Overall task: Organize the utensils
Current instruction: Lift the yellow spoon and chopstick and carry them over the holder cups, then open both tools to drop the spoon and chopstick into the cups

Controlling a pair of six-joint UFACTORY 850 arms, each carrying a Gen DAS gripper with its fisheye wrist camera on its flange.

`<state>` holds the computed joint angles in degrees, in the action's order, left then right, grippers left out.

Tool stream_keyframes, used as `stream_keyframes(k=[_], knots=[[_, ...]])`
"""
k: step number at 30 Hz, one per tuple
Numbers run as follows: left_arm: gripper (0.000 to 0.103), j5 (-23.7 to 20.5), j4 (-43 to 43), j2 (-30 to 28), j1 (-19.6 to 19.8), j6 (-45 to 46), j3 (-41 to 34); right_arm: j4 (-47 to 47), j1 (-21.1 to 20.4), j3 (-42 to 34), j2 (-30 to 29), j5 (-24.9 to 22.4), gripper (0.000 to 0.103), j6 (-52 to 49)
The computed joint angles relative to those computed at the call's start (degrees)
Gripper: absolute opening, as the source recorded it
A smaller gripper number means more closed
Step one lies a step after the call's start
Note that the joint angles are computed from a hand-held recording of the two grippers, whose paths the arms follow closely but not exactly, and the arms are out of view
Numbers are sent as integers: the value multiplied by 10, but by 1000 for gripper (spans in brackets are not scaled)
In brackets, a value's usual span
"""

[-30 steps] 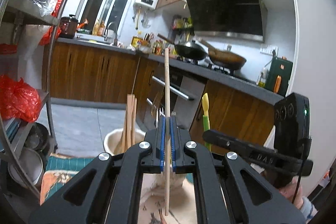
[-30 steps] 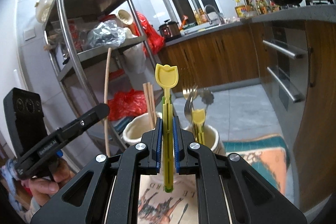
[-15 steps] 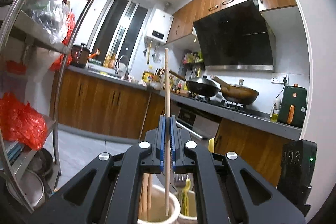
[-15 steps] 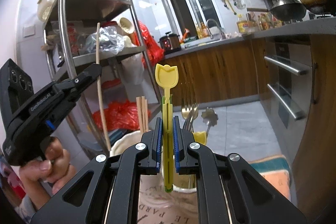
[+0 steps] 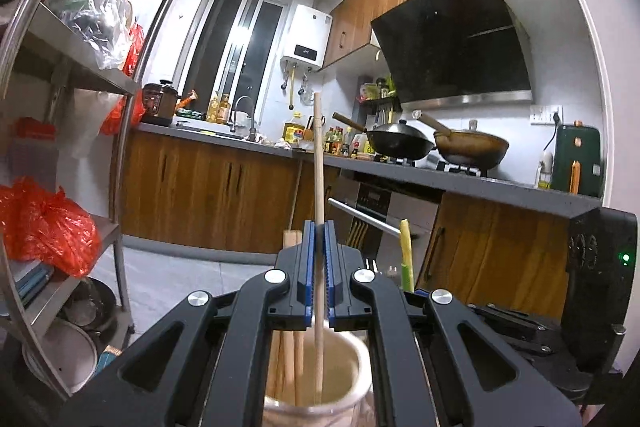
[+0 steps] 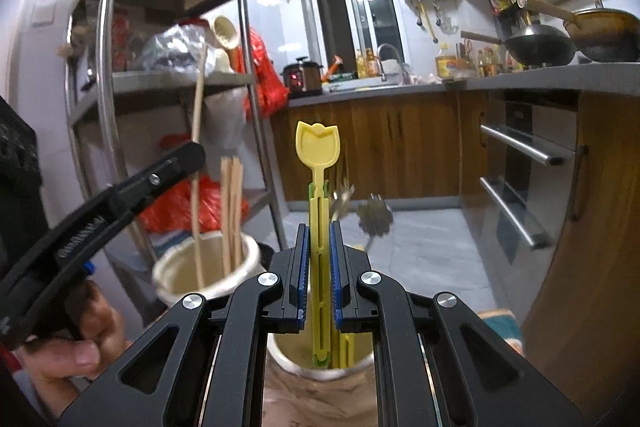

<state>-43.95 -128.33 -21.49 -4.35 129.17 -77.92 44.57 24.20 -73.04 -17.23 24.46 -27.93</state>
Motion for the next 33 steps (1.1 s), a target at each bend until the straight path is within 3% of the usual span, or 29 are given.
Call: stream_keyframes(k=[18,23,33], knots=[[7,72,6,11,-7,39,32,112,0,3,-13,-44,11,-93],[48,71,-10,19,-8,57,40,120,-2,5,-10,-48,16,-97],[84,87,25,57,7,3,57,132,13,40,29,-23,38,-123]])
